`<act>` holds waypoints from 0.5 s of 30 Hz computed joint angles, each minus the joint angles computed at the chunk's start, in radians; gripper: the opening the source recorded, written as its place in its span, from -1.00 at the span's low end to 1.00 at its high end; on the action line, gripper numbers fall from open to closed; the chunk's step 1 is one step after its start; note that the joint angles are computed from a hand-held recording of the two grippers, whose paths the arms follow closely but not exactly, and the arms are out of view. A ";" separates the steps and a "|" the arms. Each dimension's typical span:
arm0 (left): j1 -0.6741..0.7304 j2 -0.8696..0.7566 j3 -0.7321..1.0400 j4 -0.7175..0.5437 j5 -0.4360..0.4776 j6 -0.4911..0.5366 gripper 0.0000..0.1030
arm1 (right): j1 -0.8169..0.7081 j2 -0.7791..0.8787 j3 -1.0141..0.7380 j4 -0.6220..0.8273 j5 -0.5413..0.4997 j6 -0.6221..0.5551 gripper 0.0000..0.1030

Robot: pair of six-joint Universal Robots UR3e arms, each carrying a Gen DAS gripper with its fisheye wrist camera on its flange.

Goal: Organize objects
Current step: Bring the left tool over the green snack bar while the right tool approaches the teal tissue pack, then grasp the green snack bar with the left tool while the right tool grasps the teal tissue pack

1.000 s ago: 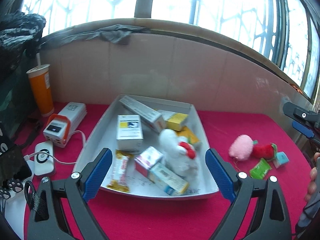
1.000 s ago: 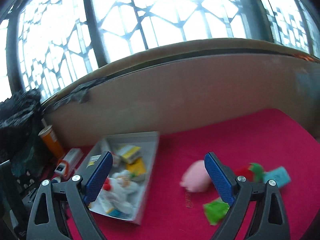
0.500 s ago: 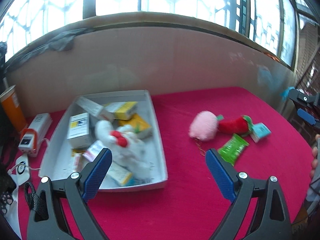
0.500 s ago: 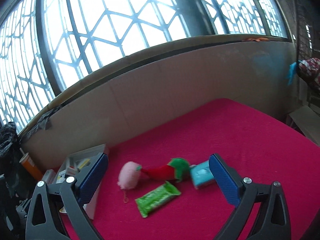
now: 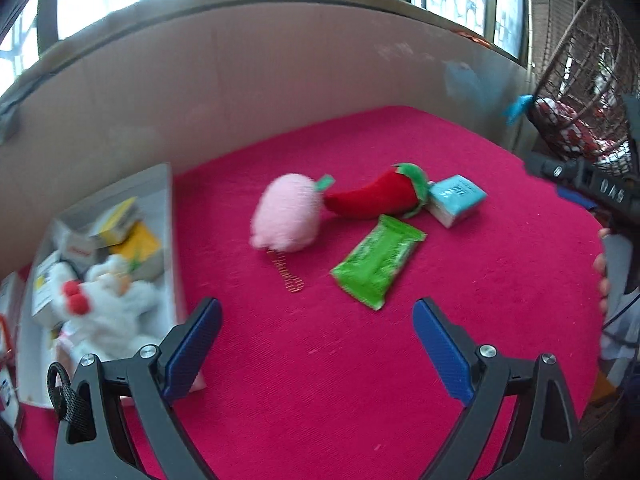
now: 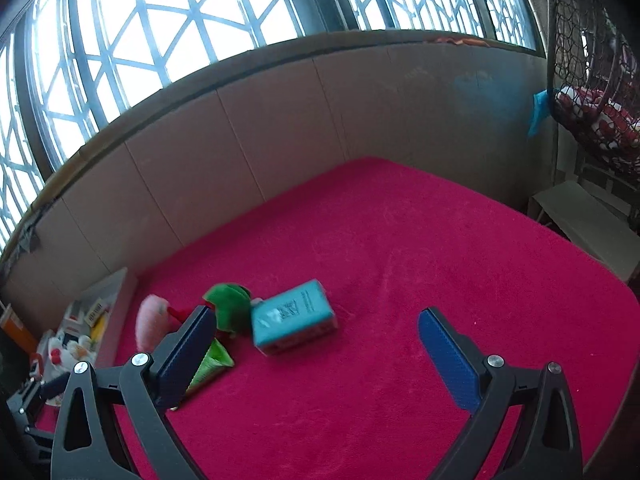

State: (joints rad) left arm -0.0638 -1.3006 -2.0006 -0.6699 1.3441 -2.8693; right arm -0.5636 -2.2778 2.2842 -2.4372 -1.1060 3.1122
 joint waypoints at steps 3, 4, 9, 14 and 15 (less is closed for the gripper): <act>-0.049 -0.091 0.038 0.033 0.025 -0.018 0.86 | 0.037 0.086 0.001 -0.048 -0.037 -0.030 1.00; -0.060 -0.120 0.051 0.039 0.022 -0.018 0.86 | 0.066 0.137 -0.013 -0.069 -0.056 -0.045 1.00; -0.095 -0.226 0.103 0.053 0.025 -0.026 0.86 | 0.208 0.364 -0.112 -0.160 -0.172 -0.093 1.00; -0.109 -0.327 0.175 0.053 0.020 -0.013 0.86 | 0.285 0.532 -0.203 -0.186 -0.212 -0.143 1.00; -0.111 -0.346 0.194 0.050 0.018 -0.010 0.86 | 0.305 0.569 -0.222 -0.200 -0.234 -0.144 1.00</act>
